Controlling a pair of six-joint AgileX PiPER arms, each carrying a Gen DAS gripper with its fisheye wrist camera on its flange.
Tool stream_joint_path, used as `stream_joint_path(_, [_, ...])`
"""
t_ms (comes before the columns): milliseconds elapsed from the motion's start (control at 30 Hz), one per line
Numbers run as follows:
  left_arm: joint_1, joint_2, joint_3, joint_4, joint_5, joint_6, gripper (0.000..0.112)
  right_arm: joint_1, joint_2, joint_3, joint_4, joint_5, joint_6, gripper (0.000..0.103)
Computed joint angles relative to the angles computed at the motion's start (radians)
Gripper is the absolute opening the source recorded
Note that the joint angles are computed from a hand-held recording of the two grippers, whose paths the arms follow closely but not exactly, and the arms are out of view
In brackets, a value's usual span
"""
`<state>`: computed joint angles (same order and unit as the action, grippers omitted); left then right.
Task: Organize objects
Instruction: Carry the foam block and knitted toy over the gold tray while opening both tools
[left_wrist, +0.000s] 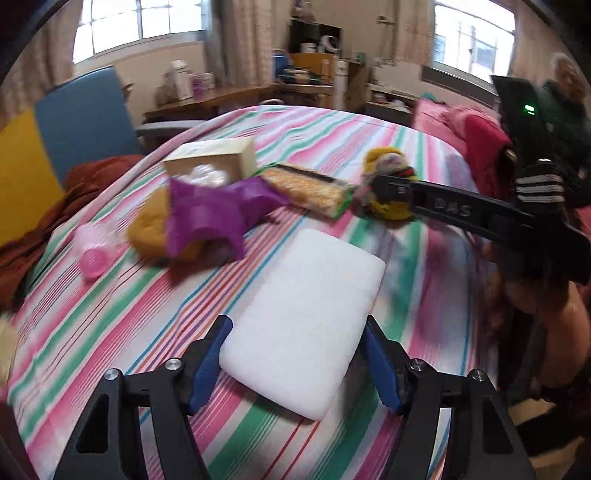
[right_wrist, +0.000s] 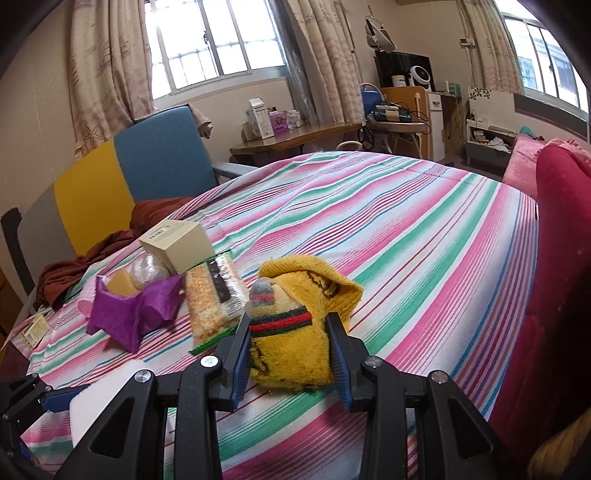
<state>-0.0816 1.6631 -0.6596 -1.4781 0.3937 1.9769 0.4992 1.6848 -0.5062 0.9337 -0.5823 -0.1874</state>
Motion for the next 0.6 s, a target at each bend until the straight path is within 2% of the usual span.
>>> stream_joint_path(67, [0.037,-0.020,0.038,-0.106,-0.014,0.073,0.070,0.009,-0.023,0.015,-0.044,0.018,0.045,0.037])
stream_joint_path(200, [0.142,-0.053,0.088,-0.182,0.033,0.094,0.070,0.064,-0.068,0.031,-0.042,0.048,0.093,0.036])
stream_joint_path(333, [0.261,-0.092,0.128,-0.140,0.110,0.035,0.070,0.157,-0.107,0.016,0.041,0.072,0.041,0.036])
stream_joint_path(533, [0.438,-0.213,0.229,-0.079,0.187,0.063,0.070,0.289,-0.098,-0.044,0.132,0.099,0.009,0.036])
stream_joint_path(600, [0.535,-0.250,0.250,-0.028,0.246,0.058,0.070,0.328,-0.085,-0.075,0.146,0.112,0.001,0.036])
